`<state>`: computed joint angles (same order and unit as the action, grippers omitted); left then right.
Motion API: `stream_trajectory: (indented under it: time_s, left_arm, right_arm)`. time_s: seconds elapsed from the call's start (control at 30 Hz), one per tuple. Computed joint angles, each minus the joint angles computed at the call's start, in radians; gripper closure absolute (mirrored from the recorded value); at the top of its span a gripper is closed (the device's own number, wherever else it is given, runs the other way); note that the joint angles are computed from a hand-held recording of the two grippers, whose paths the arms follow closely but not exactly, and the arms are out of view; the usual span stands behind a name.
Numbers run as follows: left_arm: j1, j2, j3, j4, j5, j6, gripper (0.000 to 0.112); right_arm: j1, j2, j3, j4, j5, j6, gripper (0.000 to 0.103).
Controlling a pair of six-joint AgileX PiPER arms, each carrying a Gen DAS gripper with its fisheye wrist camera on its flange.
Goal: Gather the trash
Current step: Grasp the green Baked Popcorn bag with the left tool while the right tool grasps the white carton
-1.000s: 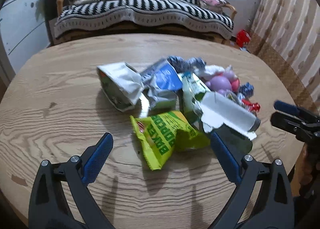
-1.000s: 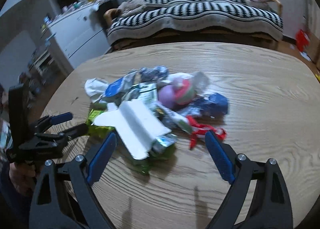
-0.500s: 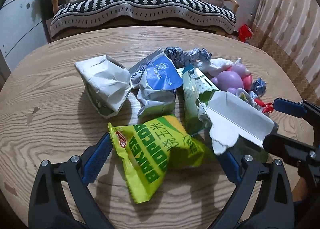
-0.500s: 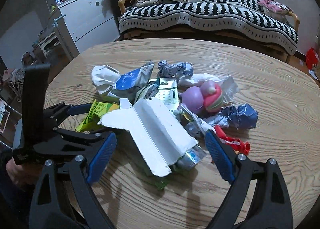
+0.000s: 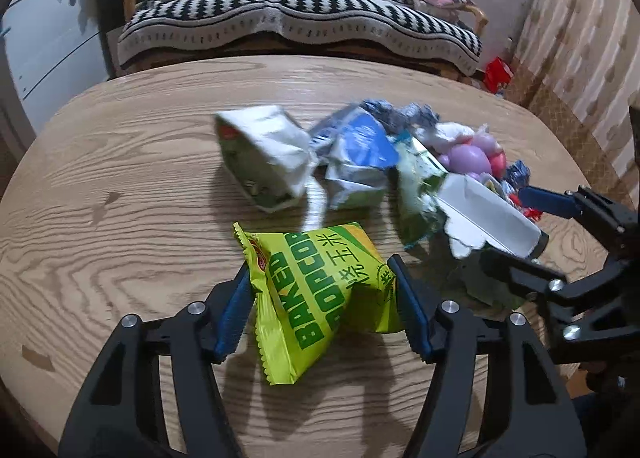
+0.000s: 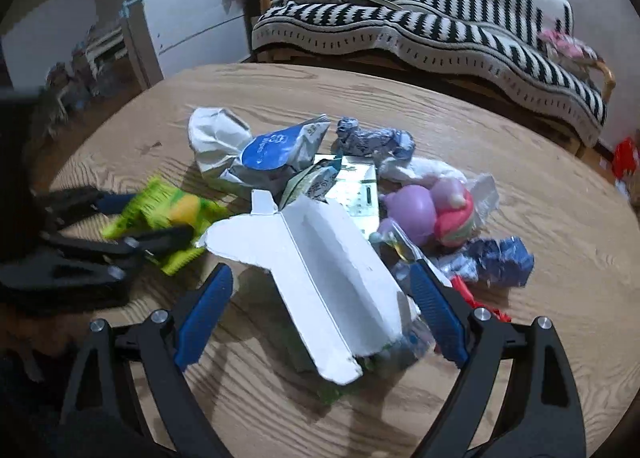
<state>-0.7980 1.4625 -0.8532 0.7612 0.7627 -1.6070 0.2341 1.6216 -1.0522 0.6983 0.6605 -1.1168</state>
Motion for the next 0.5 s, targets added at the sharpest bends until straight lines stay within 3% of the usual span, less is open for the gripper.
stream_trajectory:
  time_s: [0.1, 0.27, 0.33, 0.43, 0.5]
  left_arm:
    - [0.016, -0.016, 0.012, -0.010, 0.005, -0.013, 0.049]
    - [0.022, -0.012, 0.006, -0.017, 0.008, 0.003, 0.048]
    - [0.016, -0.007, -0.002, -0.013, 0.014, 0.004, 0.048]
    - [-0.001, 0.006, -0.021, 0.004, 0.038, 0.001, 0.049]
    - [-0.015, 0.009, -0.029, 0.017, 0.048, -0.010, 0.049]
  right_arm:
    - [0.050, 0.012, 0.005, -0.049, -0.074, 0.030, 0.022]
    - [0.087, 0.045, -0.015, -0.110, -0.128, 0.103, 0.053]
    - [0.074, 0.041, -0.023, -0.077, -0.110, 0.080, 0.069]
    - [0.040, 0.025, -0.035, -0.020, -0.071, 0.054, 0.081]
    - [0.010, 0.007, -0.036, 0.036, -0.053, 0.025, 0.083]
